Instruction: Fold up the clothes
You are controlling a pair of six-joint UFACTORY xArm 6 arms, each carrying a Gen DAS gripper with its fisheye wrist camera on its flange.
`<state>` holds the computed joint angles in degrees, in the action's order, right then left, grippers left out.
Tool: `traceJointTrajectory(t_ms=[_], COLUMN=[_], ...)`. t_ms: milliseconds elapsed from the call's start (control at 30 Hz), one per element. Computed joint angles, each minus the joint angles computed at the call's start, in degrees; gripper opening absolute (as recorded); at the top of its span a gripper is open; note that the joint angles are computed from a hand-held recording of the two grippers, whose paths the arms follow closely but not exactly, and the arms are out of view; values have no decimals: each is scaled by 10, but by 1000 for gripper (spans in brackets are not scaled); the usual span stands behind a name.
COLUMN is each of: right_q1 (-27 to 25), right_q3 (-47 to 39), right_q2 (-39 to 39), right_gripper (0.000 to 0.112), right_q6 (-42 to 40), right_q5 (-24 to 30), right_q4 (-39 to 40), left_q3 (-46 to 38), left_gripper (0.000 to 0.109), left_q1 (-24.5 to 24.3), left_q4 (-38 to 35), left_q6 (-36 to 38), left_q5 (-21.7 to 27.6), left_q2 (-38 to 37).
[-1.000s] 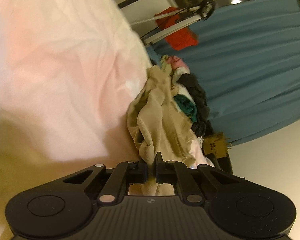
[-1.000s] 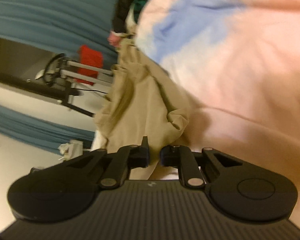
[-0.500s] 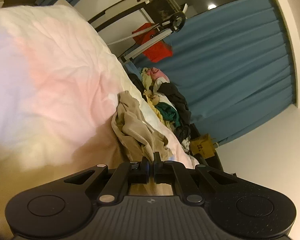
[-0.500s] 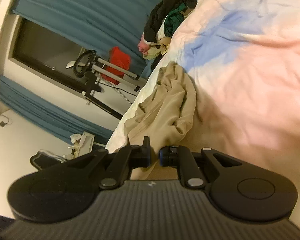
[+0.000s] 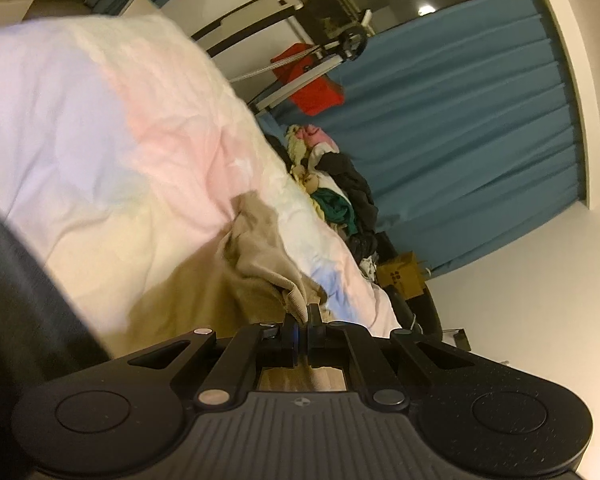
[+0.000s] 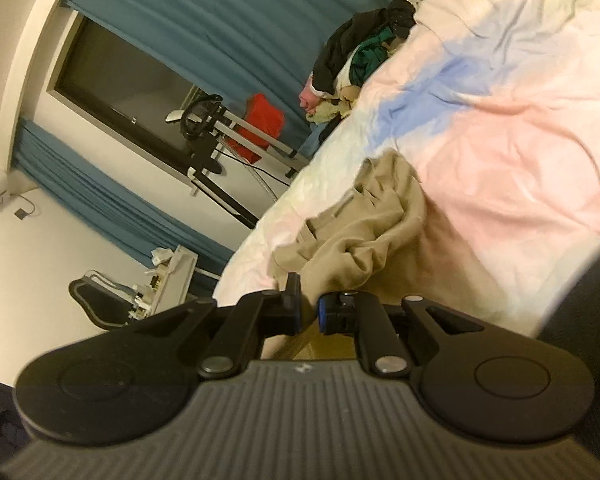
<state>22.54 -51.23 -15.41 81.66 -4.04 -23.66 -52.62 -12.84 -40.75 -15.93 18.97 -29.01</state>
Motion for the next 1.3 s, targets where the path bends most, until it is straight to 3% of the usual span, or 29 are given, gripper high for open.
traceJointTrajectory(t_ms=[133,200,500,667,733,833,867,900,933,967,1000,1033,1100,1167,1300], right_q1=[14,7,-46,-56,-57,-58,-58,-56,-53,-51,-48,-43,-36,-30,-24], right_q3=[-108,-185,-610,-807,-817,-756,-729,-695,-662,-632,-604,-570,-523,-508,-538], right_q2=[97,156,471,609,618,586,570,548,525,504,484,461,428,412,441], right_gripper=[12,13,13,14,14,16,22,28,50,74,80,84,83,84,77], right_q6=[-223,-282,-276,-330,-367,-440,-469,-489,-507,-525,-544,-541,-492,-467,-544], right_q5=[33,63,261,346,349,316,303,288,273,259,247,224,203,215,209], right_q4=[233,298,277,301,318,365,386,397,406,416,426,416,334,265,270], left_q3=[-127,-210,-608,-811,-857,-805,-788,-772,-749,-727,-690,-654,-593,-540,-531], left_gripper=[3,4,4,4,4,5,8,20,29,51,65,70,82,84,88], left_q1=[12,18,29,32,36,36,34,32,30,28,25,22,16,10,1], left_q4=[37,86,282,322,312,299,295,292,285,278,279,280,283,285,309], left_q6=[-1,-27,-150,-162,-154,-107,-89,-71,-50,-28,-9,10,46,82,101], left_q5=[31,55,162,249,266,241,234,228,218,208,187,165,127,92,95], left_q2=[128,202,535,682,715,682,670,659,643,627,603,580,540,504,510])
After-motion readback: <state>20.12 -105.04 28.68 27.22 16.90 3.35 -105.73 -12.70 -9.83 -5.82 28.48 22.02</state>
